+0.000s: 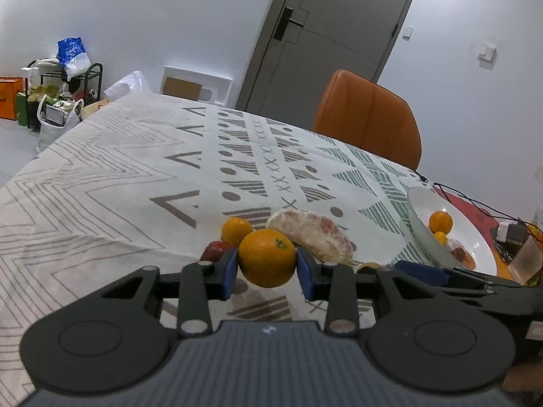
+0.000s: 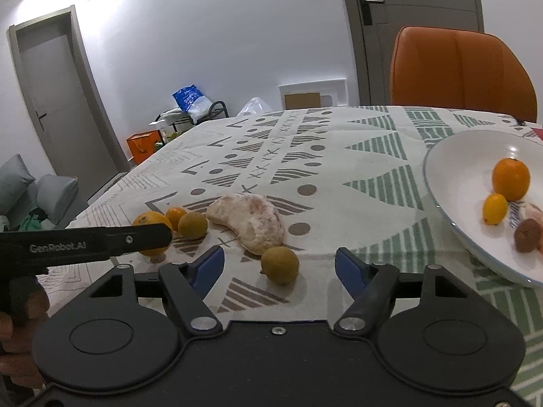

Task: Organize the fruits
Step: 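Grasp the large orange with the left tool while the right tool grasps the olive-green round fruit, then carry the orange and green fruit over the white plate with both tools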

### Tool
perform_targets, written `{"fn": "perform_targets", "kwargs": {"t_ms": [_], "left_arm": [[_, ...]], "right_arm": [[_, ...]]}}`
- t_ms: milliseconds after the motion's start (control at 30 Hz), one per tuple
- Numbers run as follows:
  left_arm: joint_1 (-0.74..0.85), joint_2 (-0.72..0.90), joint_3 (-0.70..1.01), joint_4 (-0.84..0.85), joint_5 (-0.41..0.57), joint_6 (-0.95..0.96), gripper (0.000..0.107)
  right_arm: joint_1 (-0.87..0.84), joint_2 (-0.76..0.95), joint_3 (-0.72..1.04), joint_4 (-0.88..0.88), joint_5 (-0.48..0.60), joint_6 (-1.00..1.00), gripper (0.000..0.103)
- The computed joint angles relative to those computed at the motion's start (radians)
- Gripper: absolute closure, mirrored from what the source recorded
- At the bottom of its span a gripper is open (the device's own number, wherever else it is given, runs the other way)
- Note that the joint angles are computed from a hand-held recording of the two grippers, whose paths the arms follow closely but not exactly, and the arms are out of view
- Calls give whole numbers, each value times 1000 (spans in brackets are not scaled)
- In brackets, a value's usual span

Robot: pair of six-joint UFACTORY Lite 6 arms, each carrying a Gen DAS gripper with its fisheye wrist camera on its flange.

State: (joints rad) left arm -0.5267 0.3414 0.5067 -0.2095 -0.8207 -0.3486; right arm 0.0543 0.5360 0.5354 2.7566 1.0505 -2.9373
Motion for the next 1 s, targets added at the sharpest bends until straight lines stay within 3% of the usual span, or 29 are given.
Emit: {"fn": "perform_targets", "kwargs": {"t_ms": [133, 267, 1000], "left_arm": [[4, -10, -4, -3, 4, 7, 71], [-2, -12, -2, -15, 7, 16, 71], [-128, -26, 87, -124, 42, 119, 71]], "right_arm": [[24, 28, 34, 18, -20, -3, 43], [41, 48, 36, 54, -3, -37, 79], [-228, -134, -169, -130, 111, -17, 79]]}}
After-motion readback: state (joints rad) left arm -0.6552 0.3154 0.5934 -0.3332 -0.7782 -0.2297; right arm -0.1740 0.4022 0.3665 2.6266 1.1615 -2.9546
